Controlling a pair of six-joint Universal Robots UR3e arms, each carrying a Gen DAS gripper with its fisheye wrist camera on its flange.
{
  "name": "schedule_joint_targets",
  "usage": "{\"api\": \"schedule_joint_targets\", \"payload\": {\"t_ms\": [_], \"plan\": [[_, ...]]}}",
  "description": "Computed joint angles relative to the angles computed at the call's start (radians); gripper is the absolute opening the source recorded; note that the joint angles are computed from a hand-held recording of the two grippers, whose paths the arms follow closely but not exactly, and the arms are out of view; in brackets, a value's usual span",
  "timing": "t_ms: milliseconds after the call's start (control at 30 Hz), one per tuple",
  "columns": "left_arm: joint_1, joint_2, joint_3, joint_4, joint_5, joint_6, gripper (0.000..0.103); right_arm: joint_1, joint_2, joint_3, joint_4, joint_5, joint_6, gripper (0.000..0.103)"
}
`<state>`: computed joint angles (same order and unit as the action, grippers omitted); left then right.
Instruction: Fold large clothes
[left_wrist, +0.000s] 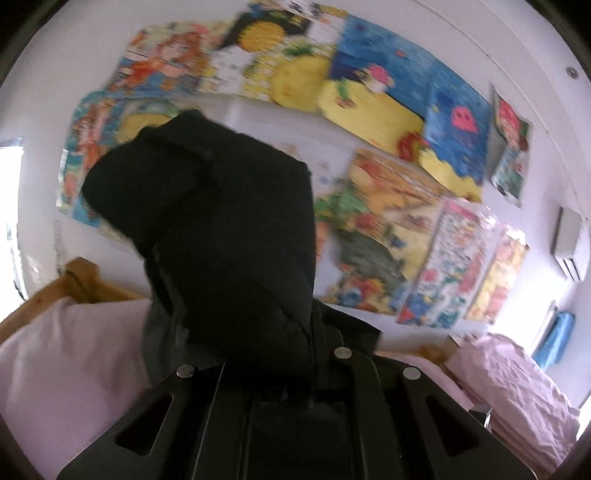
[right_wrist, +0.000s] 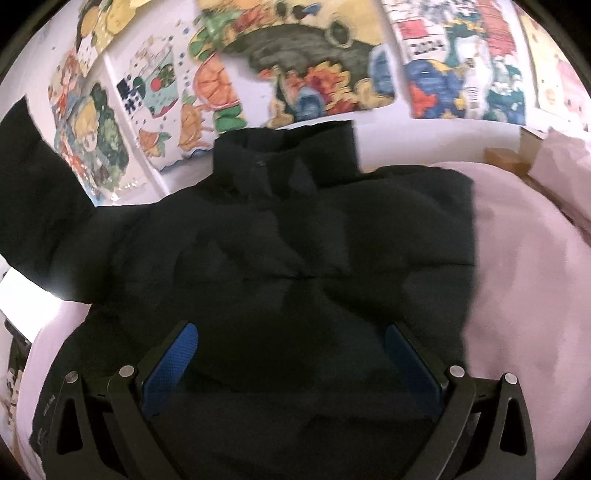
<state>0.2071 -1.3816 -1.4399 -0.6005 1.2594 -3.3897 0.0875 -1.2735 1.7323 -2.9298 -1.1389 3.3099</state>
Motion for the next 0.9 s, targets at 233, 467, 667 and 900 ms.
{"api": "schedule_joint_targets", "payload": {"t_ms": [233, 467, 667, 900], "plan": [[-0.261, -0.222, 0.096, 0.064, 0.13, -0.035, 0.005, -0.131, -0.078, 0.18, -0.096, 0.029, -0.025, 0.103], [-0.414, -0.438, 0.185, 0.047, 0.181, -0.003, 0.005, -0.289, -0.107, 0.338, -0.264, 0.15, 0.03, 0.103], [-0.445, -0.513, 0.136, 0.047, 0.206, 0.036, 0.005, -0.39, -0.086, 0.424, -0.396, 0.263, 0.116, 0.103], [-0.439, -0.564, 0.18, -0.134, 0.16, 0.14, 0.016, -0.42, -0.073, 0.452, -0.485, 0.329, 0.152, 0.103]]}}
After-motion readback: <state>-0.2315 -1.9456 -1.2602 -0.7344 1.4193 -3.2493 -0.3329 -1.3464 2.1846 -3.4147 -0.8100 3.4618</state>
